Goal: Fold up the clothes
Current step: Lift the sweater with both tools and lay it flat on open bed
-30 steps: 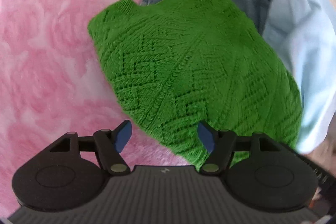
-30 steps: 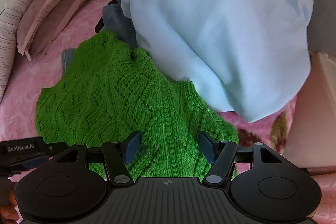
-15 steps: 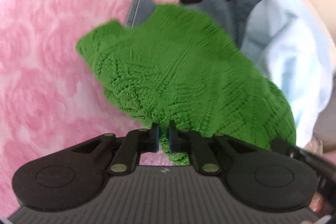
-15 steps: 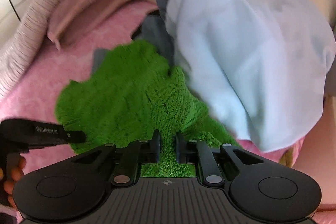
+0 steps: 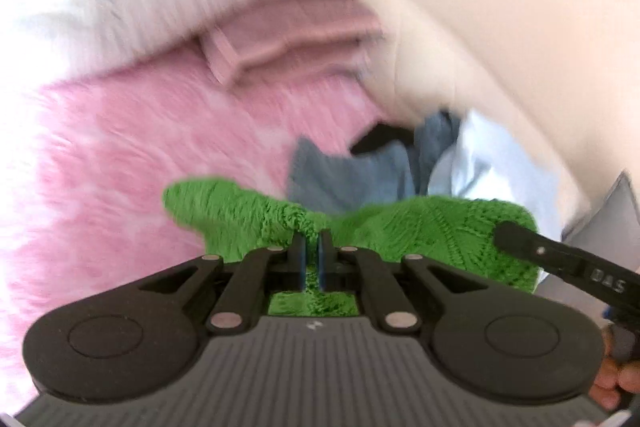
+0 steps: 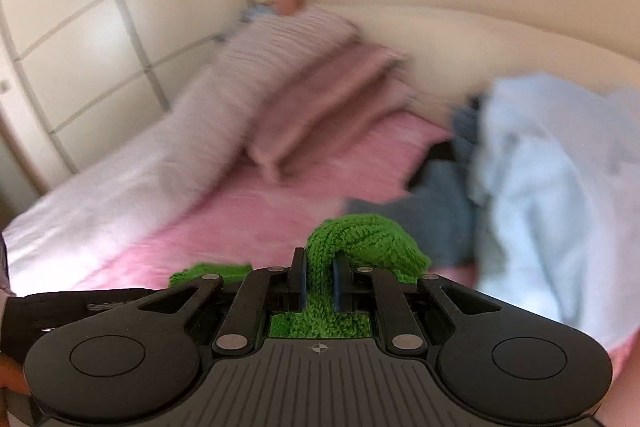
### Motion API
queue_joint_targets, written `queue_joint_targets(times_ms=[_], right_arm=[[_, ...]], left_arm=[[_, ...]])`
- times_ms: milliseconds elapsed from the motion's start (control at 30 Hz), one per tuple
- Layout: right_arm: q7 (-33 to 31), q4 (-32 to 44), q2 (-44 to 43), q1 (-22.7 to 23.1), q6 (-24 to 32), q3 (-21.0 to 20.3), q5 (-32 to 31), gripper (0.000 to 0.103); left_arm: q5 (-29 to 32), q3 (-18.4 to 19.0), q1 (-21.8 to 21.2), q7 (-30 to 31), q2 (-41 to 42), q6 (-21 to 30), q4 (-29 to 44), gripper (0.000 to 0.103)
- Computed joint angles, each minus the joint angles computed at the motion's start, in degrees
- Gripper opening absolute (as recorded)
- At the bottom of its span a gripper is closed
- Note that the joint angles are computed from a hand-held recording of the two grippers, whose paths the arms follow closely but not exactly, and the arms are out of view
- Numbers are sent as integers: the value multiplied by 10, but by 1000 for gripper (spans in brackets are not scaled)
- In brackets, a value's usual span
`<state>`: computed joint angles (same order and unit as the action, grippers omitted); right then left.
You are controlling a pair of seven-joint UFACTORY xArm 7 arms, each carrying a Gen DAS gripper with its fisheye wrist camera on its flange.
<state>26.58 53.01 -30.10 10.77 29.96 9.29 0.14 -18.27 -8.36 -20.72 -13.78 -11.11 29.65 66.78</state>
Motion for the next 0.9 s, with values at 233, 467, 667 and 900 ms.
queue_joint_targets(times_ms=[233, 467, 667, 900], right_arm=[[1, 115, 69, 80, -22, 34, 51, 10], [-27, 324, 229, 182, -15, 82, 74, 30], [109, 496, 360, 274, 166, 119, -106, 65], [138, 587, 433, 384, 341, 101, -143, 65]], left_arm=[[46, 43, 78, -49, -259, 31, -132, 3], [144, 93, 199, -59, -421, 194, -128, 7], [223, 124, 273, -8, -451, 400, -120, 10], [236, 149, 295, 52, -471, 535, -127, 12]])
